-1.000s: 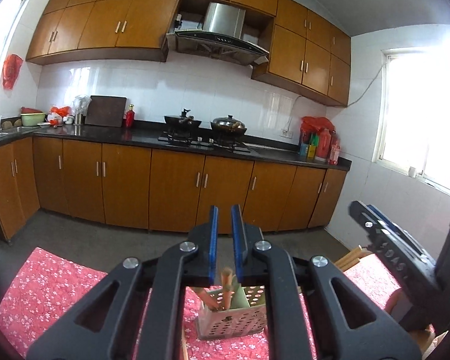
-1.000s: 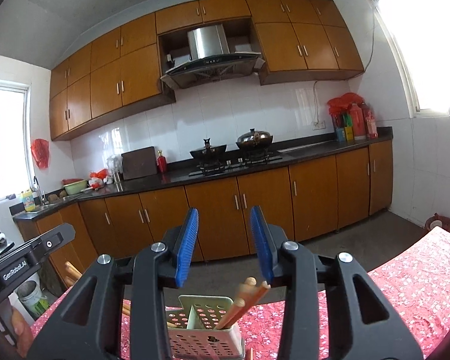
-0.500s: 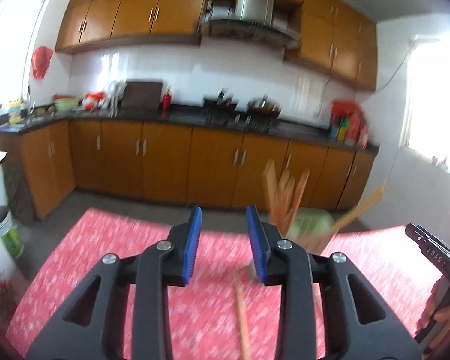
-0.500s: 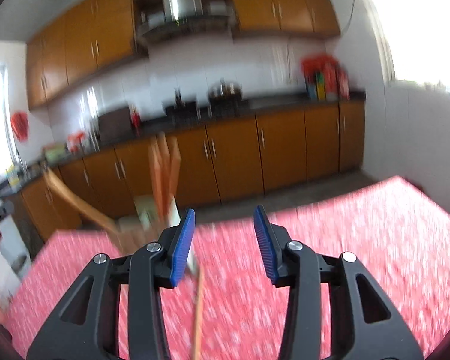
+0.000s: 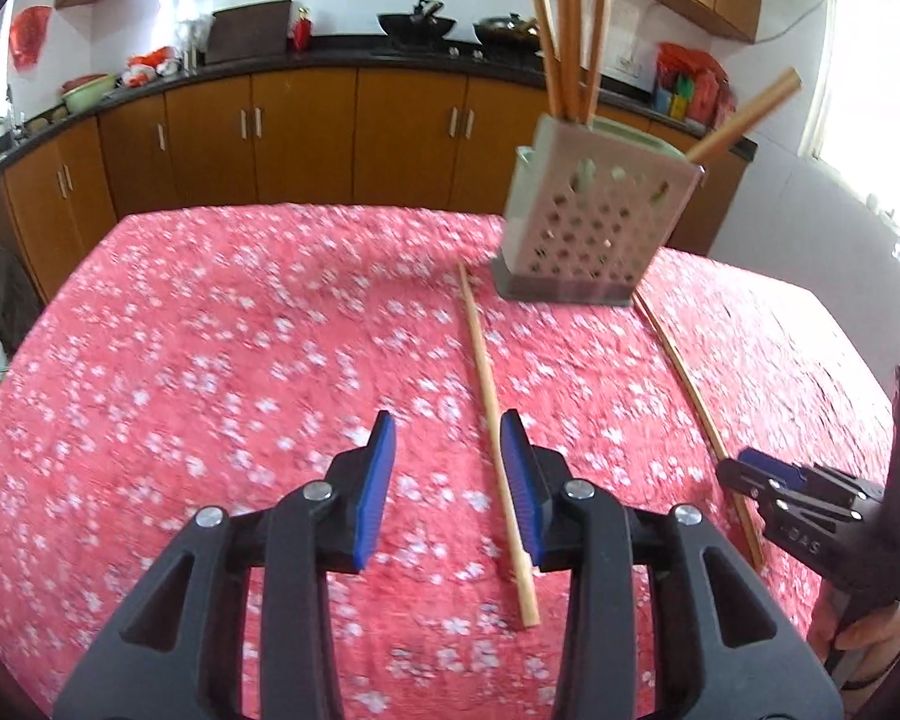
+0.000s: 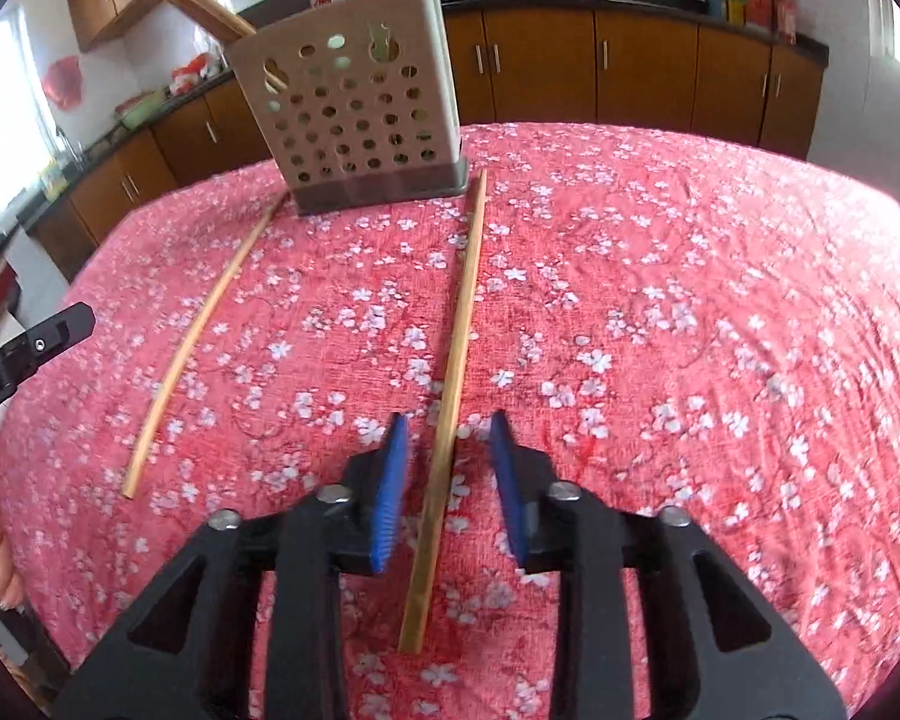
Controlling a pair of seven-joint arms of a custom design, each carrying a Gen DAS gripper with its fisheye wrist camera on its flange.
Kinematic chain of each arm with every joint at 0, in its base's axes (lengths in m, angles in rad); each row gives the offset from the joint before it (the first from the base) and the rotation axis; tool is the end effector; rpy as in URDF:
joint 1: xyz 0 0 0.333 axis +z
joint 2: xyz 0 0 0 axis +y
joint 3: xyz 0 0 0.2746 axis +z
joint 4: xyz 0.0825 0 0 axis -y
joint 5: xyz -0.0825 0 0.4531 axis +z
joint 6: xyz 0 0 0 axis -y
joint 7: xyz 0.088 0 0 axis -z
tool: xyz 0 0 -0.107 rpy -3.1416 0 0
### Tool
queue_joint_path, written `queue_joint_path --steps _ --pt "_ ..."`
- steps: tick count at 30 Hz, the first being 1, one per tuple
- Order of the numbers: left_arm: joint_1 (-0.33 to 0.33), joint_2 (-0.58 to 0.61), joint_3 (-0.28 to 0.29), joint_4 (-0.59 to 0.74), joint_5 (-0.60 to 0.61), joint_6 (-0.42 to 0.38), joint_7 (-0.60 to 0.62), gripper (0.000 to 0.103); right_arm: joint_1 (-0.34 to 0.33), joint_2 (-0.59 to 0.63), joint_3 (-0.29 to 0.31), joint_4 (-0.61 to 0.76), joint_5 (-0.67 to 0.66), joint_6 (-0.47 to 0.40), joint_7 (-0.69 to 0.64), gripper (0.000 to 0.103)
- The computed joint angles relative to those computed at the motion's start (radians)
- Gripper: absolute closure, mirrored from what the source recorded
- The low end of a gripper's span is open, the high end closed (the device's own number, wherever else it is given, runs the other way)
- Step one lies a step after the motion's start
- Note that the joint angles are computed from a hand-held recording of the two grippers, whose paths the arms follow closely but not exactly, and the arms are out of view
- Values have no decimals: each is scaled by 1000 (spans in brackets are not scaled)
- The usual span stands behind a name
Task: Organize utensils
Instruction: 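Lower both tools onto the last two chopsticks on the tablecloth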
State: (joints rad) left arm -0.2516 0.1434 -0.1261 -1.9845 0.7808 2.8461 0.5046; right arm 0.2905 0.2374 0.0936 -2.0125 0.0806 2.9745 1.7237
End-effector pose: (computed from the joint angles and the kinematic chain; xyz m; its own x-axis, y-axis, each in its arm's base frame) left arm 0.6168 -0.2829 0.3892 -0.0160 -0.9950 0.0985 -0.6886 -0.0604 -0.7226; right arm 0.6386 0.2501 0.3387 0.2090 -0.9604 -0.1840 -0.7682 -0.0449 -0.6386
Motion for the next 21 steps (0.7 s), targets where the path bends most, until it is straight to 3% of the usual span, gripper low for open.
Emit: queue_joint_path --steps 1,5,11,13,15,18,21 --pt "1 5 -4 2 -14 0 12 66 23 6 -28 10 -42 -8 36 95" --pt "-6 57 -13 47 -88 -15 82 66 59 20 -94 32 -140 -16 162 95" --pt "-44 143 4 144 -151 -92 142 67 10 10 -73 19 -131 -12 187 95" --pt "-57 168 13 176 -157 -117 150 71 7 7 -72 16 -138 -9 187 95" --pt "-67 191 18 204 -165 -151 165 84 16 -4 -80 3 -163 -4 207 95" --pt "-84 198 36 212 -148 -169 150 94 6 -8 -72 -7 -164 3 199 95" --pt "-82 193 43 206 -138 -170 144 95 3 8 -68 14 -162 -1 192 95"
